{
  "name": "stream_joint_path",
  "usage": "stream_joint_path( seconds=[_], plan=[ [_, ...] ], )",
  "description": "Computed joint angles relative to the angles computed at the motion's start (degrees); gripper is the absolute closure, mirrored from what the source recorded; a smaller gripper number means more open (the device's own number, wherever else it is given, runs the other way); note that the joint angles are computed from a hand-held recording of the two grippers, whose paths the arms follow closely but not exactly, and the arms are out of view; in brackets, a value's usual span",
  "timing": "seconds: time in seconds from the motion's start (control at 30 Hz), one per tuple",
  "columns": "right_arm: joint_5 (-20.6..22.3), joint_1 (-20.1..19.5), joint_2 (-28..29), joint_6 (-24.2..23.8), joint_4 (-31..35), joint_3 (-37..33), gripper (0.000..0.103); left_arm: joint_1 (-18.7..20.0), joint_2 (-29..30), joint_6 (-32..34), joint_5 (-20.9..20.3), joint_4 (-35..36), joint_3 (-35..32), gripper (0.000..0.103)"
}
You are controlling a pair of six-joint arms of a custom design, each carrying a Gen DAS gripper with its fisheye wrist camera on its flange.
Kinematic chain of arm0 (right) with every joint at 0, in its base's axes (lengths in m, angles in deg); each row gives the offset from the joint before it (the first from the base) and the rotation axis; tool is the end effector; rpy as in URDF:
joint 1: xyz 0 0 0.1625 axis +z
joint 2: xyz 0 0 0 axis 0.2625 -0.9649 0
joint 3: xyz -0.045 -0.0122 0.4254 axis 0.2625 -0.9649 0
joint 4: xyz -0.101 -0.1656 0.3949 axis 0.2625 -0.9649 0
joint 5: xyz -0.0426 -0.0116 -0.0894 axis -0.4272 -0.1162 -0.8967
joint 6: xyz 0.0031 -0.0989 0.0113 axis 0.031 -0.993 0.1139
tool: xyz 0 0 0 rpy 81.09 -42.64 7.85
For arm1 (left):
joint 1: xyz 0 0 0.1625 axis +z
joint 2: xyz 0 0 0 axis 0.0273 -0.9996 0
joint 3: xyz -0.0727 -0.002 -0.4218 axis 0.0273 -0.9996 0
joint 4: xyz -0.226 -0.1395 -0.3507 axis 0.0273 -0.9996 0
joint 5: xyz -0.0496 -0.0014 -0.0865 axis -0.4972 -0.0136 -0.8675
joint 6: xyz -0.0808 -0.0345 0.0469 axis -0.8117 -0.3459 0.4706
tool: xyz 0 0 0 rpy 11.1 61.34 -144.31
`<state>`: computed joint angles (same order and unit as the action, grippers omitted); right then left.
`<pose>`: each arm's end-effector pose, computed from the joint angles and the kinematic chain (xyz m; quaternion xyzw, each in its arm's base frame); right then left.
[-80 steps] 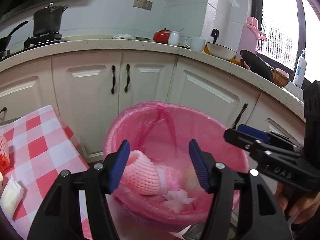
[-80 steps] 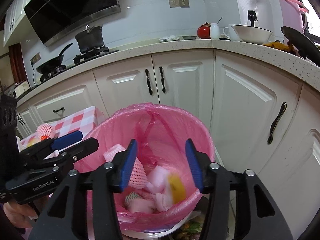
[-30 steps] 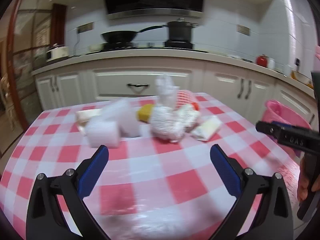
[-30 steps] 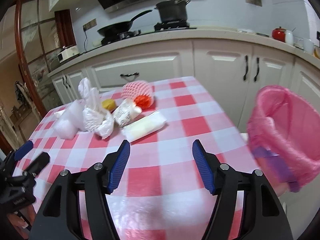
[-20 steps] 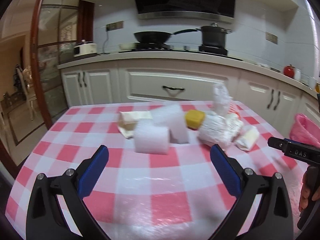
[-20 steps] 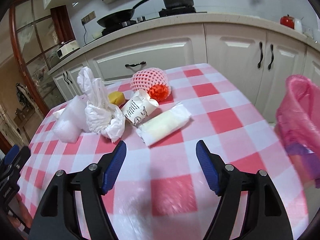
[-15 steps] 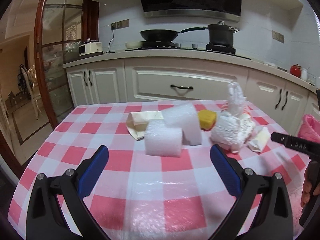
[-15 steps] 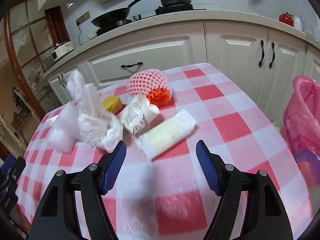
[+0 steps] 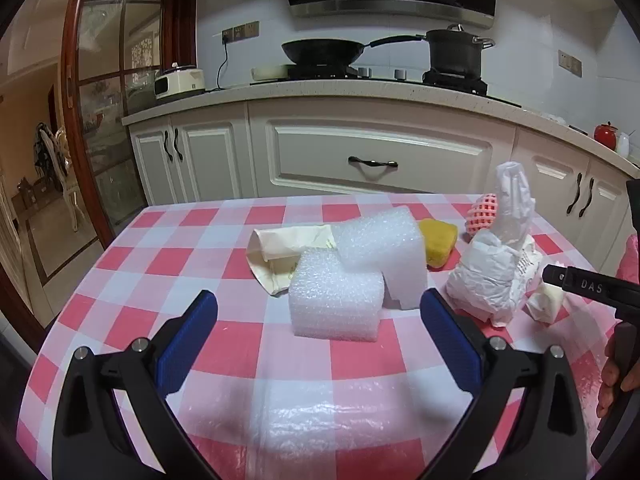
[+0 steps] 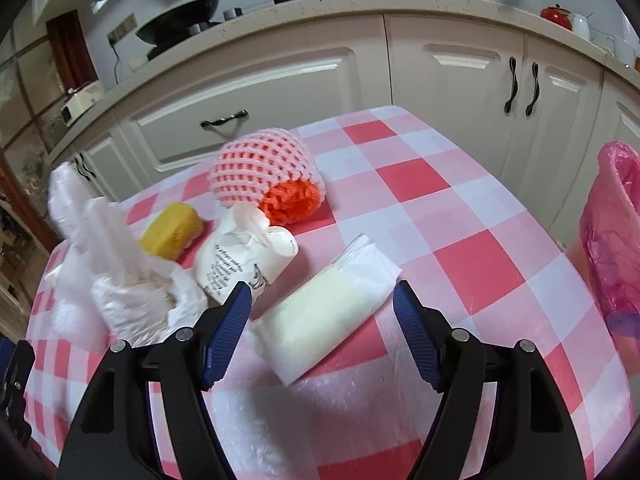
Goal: Collect trash
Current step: 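Move both tools back over the trash on the table, then grasp a white foam block with the left gripper while the right grasps the wrapped pad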
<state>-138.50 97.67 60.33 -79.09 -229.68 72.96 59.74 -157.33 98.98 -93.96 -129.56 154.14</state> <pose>0.3490 -0.6258 -0.0568 0.1868 -0.9032 0.2974 0.2469 0.0001 -0.4687 0.3259 0.0144 0.7469 -0.5053 0.4319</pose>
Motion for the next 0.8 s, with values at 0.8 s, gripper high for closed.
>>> stream_joint_path(
  seconds=[0.8],
  plan=[
    [-0.25,-2.03,-1.21,0.67,6.57,-0.27,0.045,7.64,1.85,-12.02,-4.34,20.91,-8.09,0.006]
  ],
)
